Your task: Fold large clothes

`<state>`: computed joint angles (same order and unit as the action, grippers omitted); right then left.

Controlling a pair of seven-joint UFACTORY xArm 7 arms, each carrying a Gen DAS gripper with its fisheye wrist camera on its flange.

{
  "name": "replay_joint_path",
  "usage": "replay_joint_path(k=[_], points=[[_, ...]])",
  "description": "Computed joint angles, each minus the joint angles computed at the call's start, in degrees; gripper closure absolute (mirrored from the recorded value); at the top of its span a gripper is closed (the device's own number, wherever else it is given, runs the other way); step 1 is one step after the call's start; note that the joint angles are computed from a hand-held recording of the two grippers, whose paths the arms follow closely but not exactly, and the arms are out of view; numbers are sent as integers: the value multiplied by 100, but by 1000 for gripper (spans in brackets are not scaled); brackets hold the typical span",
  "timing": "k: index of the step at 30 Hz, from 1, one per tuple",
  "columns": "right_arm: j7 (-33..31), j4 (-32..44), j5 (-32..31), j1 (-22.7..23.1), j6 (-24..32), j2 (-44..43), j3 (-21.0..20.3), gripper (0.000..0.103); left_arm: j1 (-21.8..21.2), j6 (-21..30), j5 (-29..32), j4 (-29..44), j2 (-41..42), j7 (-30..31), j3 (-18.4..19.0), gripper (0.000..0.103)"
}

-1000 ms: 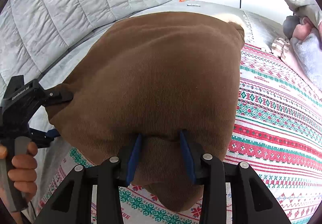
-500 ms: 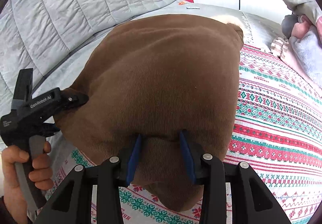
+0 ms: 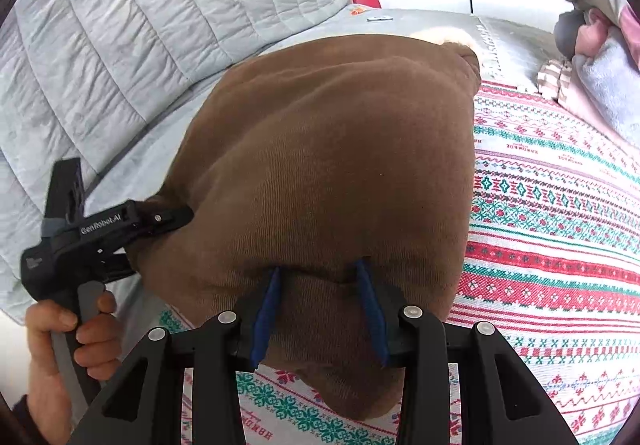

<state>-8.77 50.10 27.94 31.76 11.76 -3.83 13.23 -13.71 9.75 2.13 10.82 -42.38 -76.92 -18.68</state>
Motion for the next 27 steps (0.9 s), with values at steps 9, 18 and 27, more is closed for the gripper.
replay_joint_path(k=[9,18,27], points=[[-2470,490,2430,-49,739,-193,-438,19,-417,-230,-361,-275,-198,405,566,35],[-1943,2625,3925,-1221,2897,1792,-864,13,-461,-131,-566,-233,-236,435,617,38],[-1227,4764,3568,-1610,2922,3771,-261,13,-507,-210,-699,-278,-255,521,701,39]])
